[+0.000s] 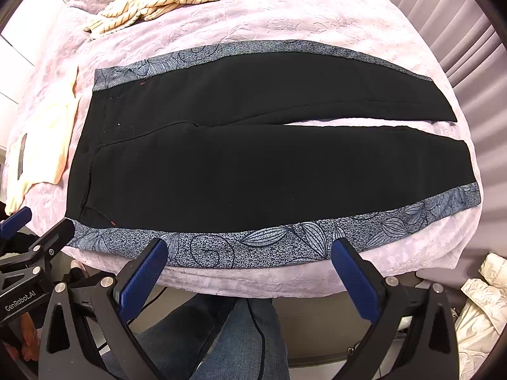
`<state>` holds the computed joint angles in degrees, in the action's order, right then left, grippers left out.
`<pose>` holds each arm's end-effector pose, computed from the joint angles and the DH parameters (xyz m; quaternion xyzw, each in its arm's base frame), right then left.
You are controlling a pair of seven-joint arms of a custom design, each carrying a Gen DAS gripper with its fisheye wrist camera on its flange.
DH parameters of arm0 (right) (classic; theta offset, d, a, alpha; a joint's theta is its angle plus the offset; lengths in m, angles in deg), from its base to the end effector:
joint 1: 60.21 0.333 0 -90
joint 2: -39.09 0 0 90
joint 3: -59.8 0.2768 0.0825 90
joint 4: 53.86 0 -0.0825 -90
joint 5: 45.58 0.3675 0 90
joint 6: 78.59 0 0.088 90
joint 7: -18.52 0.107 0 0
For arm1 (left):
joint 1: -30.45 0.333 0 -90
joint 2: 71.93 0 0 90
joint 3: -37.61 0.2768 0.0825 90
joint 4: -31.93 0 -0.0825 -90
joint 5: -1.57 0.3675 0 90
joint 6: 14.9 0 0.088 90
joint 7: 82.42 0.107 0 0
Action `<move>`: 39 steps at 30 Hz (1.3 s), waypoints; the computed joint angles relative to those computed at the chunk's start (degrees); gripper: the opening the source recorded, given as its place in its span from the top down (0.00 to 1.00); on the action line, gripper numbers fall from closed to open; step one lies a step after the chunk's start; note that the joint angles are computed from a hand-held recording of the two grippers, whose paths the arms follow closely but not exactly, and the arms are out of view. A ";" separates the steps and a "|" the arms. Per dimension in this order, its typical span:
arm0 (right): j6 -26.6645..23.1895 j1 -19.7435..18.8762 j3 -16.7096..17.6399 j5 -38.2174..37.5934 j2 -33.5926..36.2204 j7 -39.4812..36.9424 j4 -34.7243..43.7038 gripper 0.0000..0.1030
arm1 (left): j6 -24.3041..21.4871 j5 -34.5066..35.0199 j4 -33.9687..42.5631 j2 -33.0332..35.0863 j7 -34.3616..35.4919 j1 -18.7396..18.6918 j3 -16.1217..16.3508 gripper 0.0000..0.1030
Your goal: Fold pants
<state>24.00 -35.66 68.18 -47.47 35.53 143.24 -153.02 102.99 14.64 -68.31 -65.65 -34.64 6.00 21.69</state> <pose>0.4533 0.2925 0.5648 -0.6965 0.7147 -0.0322 0.0554 0.4649 -0.3720 0.4895 -0.6830 0.7177 -0.0950 0.0970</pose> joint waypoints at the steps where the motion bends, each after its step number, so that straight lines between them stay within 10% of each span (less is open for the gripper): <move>1: 0.00 -0.01 0.00 0.05 -0.01 -0.01 -0.01 0.00 | -0.13 -0.04 0.11 0.07 0.03 0.00 0.01 0.00; 39: -2.12 0.22 -0.02 -0.19 1.44 1.26 1.42 0.00 | 1.91 -1.38 -2.03 0.14 -0.67 0.30 0.31 0.00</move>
